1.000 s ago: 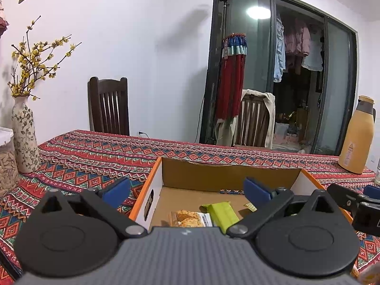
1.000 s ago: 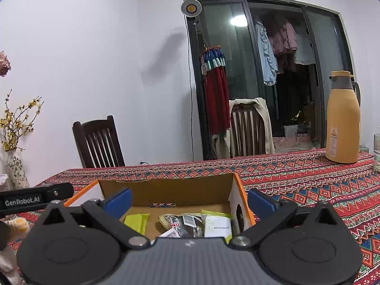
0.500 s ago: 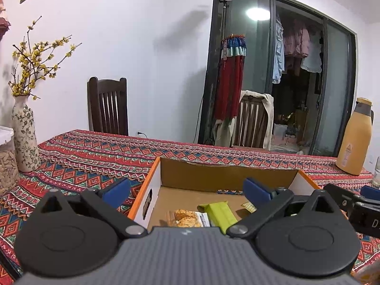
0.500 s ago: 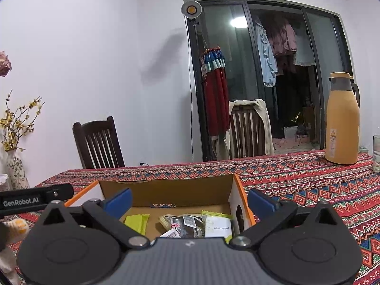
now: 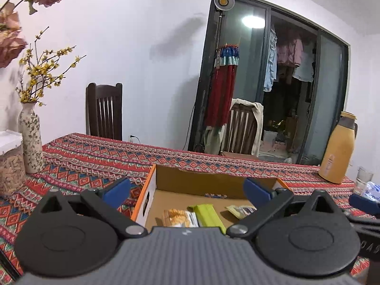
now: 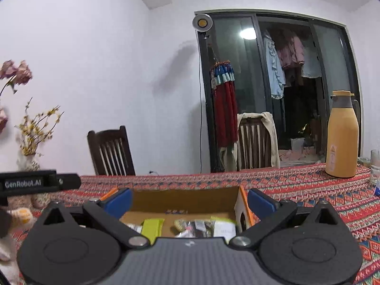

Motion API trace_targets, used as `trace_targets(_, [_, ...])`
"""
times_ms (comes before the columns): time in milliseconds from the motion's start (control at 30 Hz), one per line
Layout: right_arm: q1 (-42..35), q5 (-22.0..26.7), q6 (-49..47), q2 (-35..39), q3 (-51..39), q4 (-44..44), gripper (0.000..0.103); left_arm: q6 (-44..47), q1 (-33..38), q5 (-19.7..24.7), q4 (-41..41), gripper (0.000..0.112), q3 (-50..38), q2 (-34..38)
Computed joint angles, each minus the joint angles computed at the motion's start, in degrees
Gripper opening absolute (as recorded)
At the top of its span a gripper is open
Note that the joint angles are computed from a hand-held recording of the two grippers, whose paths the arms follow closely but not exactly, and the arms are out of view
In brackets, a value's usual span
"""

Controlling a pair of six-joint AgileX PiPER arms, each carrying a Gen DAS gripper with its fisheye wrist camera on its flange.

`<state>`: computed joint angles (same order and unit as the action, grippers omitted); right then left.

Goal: Organize snacks
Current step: 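Withdraw both tools from the box back toward the snack pile, then grasp the tan paper snack packet with the right tool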

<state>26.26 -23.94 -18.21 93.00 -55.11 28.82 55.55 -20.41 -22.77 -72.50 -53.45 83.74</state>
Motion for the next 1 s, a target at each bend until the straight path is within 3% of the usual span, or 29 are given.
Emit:
trace_targets(333, [8.5, -7.15, -13.5, -7.52, 14.18, 19.09, 0.103, 0.22, -1.09, -0.07, -2.15, 0.103, 13.93, -10.45])
trace_targets(567, [9.46, -2.47, -11.27, -10.45, 21.03, 20.53, 0.103, 3.56, -0.57, 3.79, -8.84, 0.103, 23.1, -17.71])
trace_targets(800, [12.88, -2.98, -6.47, -10.51, 24.91, 17.66, 0.103, 8.29, -2.41, 3.61, -13.4, 0.103, 27.49, -20.39])
trace_targets(1000, [12.93, -1.95, -3.08, -8.15, 23.88, 13.4, 0.089, 11.56, -3.79, 2.8, -16.7, 0.103, 28.9, -21.57])
